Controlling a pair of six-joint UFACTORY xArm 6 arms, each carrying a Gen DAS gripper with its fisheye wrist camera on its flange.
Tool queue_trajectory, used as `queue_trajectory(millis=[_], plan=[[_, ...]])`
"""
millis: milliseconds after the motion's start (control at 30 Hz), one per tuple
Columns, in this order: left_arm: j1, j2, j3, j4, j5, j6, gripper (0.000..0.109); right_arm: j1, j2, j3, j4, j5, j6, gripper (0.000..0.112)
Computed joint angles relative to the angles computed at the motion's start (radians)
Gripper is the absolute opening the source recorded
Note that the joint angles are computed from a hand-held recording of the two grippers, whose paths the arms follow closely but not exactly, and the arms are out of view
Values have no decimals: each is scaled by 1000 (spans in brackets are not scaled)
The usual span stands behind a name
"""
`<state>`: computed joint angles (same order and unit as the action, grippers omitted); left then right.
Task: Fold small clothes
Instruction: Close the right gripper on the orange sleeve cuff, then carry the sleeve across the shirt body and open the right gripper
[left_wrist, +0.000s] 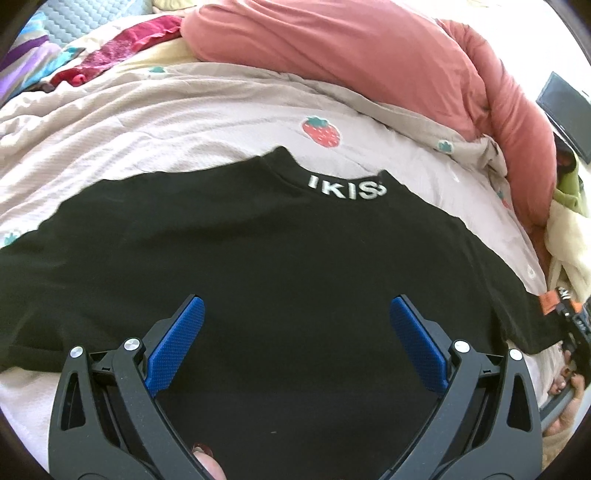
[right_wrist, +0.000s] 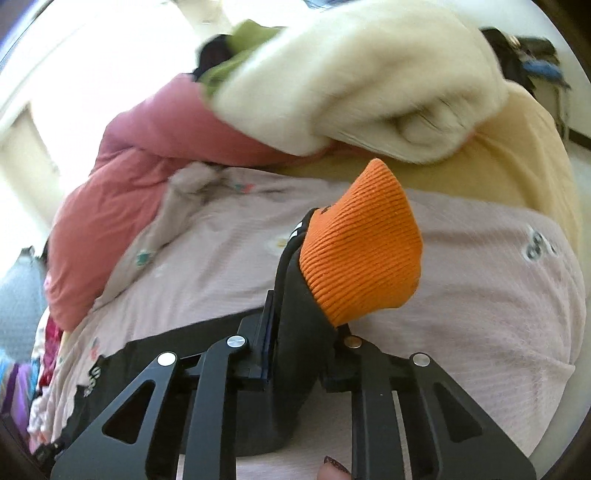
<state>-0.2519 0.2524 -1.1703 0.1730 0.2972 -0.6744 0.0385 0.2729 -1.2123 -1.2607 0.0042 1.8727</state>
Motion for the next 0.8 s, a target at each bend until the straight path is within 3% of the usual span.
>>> queue_trajectory(millis=[100,233,367,633,800], plan=[[14,-25,26,-10,-14,-6,95,28,-4,-30,-7,-18,-20,16],[21,-47,51,-95,-40,60,95,75,-6,-52,100,-42,-155,16],[25,-67,65,-85,-47,57,95,127,0,-74,223,-51,-307,16],[36,-115,111,-252,-87,184,95,283,55,-140,839,-43,-954,16],[45,-143,137,-365,-103,269,95,378,106,-212,1145,-9,-1279,16]])
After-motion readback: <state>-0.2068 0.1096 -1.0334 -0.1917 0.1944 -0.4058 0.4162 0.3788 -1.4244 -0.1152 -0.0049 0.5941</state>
